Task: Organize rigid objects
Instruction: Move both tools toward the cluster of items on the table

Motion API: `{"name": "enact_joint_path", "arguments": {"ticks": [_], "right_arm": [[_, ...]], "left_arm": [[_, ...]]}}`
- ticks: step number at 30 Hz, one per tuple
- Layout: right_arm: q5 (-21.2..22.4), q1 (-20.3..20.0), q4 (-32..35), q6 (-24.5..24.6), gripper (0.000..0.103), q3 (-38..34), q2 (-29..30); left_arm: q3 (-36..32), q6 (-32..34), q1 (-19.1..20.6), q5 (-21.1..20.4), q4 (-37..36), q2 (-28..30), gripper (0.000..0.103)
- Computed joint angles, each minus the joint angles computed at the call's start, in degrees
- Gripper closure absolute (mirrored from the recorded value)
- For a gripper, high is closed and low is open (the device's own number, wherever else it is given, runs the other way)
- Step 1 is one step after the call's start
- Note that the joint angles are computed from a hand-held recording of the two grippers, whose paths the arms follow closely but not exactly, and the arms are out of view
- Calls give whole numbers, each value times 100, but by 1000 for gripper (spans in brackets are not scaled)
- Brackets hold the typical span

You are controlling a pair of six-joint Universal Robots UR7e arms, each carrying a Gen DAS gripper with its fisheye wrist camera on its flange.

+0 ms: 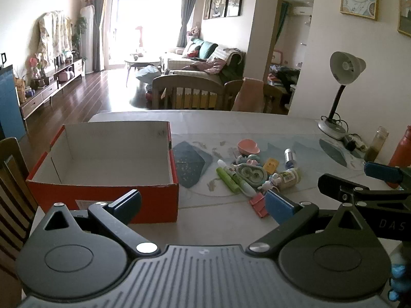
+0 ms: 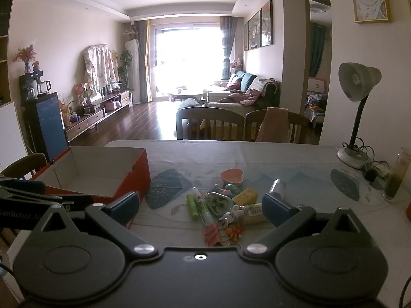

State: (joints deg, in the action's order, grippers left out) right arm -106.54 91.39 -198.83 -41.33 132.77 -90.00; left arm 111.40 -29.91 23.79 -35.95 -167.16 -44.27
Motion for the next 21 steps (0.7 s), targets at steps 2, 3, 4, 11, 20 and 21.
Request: {"name": "enact_joint_path", "arguments": {"ticks": [2, 3, 4, 11, 20, 21], "right_arm": [[-3, 1, 12, -6, 1, 2, -22], [-4, -1, 21, -7, 1, 2, -35], [-4, -4, 39, -4, 1, 1, -50], [-49, 50, -39, 5, 1, 22, -9], [-57, 83, 16, 18, 1, -21, -27], [-62, 92, 31, 11, 1, -23, -48]], "left_arm": [[10, 17, 2, 17, -28, 9, 0], [11, 32, 3, 35, -47, 22, 0], [4, 34, 14, 27, -48, 28, 0], [-12, -3, 26, 24, -41, 42, 0], [-29, -18, 26, 15, -72, 64, 0], [-37, -29, 33, -4, -60, 63, 0]]}}
